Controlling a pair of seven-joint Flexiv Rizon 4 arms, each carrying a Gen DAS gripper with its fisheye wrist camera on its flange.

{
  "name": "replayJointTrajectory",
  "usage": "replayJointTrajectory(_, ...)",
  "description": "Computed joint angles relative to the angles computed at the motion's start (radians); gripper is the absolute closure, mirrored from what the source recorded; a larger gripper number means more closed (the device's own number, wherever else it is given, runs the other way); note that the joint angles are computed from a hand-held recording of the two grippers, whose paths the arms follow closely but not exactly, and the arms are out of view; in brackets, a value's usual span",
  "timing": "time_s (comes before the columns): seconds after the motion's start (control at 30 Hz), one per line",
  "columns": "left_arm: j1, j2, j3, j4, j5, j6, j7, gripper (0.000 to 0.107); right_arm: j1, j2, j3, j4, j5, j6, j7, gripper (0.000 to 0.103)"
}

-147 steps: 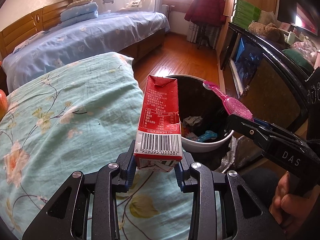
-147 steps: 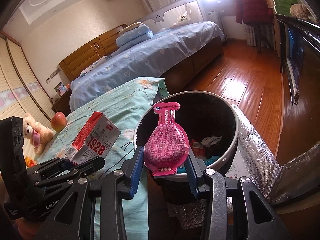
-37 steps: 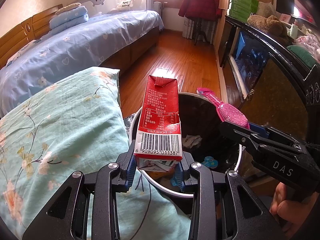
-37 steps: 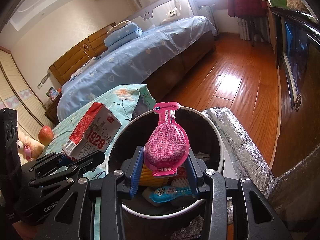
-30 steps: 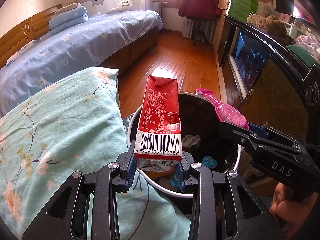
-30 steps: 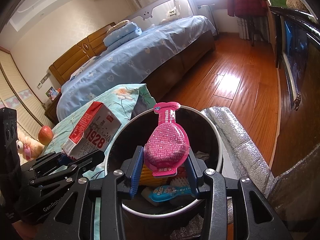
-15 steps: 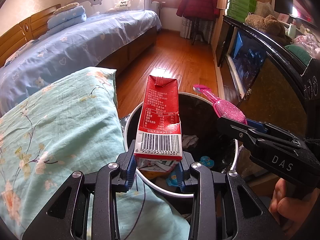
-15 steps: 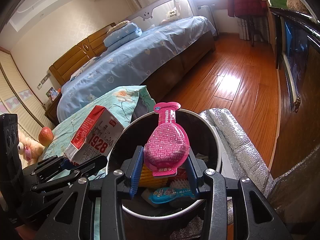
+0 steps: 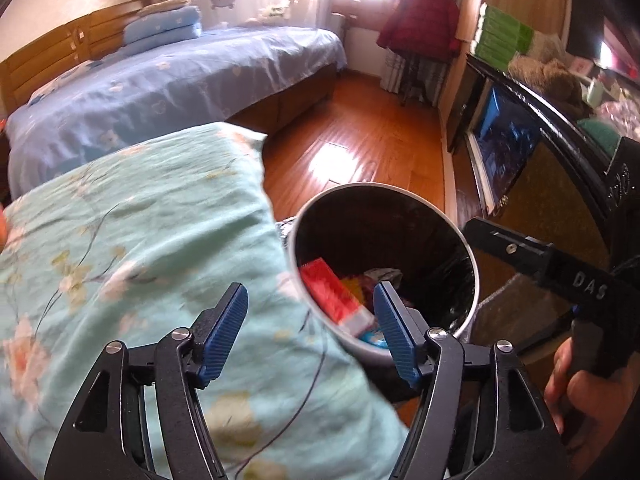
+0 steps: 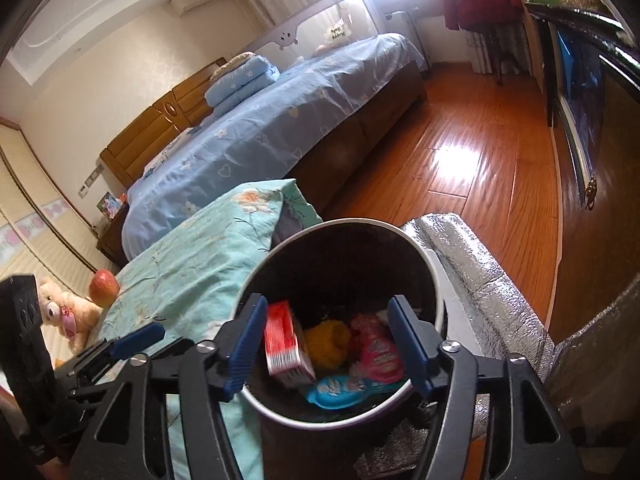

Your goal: Collect trash

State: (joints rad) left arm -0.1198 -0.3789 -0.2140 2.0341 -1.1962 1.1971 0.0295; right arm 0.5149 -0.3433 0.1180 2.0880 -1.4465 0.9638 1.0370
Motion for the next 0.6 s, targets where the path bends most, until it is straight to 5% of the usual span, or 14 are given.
replayJointTrajectory(0.3, 0.051, 0.083, 0.078, 0.063, -0.221, -0.085, 0.129, 0.025, 0.103, -0.03, 0.02, -0.099, 0.038, -0.123, -0.072, 0.004)
replayJointTrajectory(0.6, 0.113, 0.111, 0.163, 0.071, -0.363, -0.142, 0.191, 0.021, 0.209, -0.123, -0.004, -0.242, 0.036, -0.179, -0.144, 0.003)
